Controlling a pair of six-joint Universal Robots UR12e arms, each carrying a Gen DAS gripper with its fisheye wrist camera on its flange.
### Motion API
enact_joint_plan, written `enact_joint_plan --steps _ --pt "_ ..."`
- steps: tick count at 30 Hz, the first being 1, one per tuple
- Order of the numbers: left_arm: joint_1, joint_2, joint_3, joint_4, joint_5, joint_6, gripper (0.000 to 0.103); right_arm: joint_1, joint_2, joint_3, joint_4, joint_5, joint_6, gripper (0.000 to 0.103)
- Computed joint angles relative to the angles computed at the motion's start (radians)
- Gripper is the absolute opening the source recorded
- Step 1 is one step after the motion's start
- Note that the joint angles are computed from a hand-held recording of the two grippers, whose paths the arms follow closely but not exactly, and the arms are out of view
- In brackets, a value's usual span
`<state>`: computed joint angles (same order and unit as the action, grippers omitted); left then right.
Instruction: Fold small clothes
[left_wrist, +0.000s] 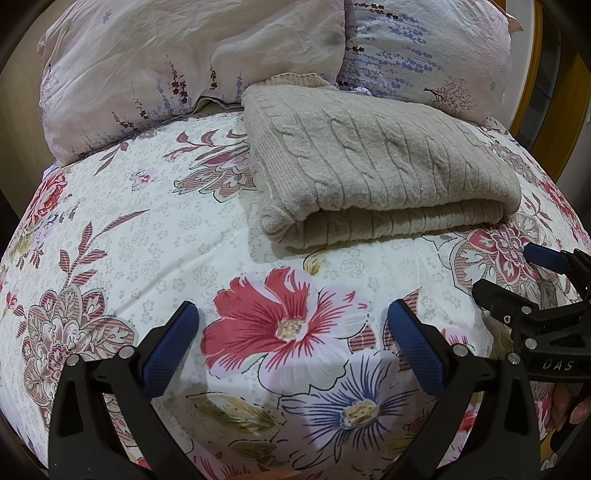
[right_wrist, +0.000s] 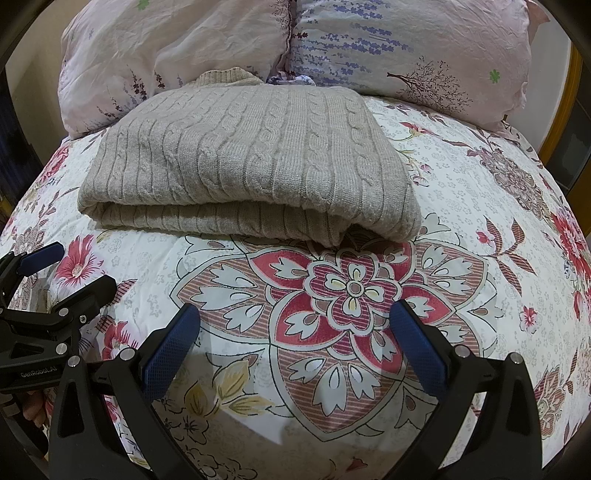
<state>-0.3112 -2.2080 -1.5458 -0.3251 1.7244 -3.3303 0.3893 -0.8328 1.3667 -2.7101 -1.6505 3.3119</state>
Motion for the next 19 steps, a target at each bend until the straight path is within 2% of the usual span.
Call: enact_joint_plan --steps 19 --pt "0.0 -0.002 0.004 -0.001 0.003 -0.01 0.101 0.0 0.0 0.0 0.0 -0.001 0.001 0.102"
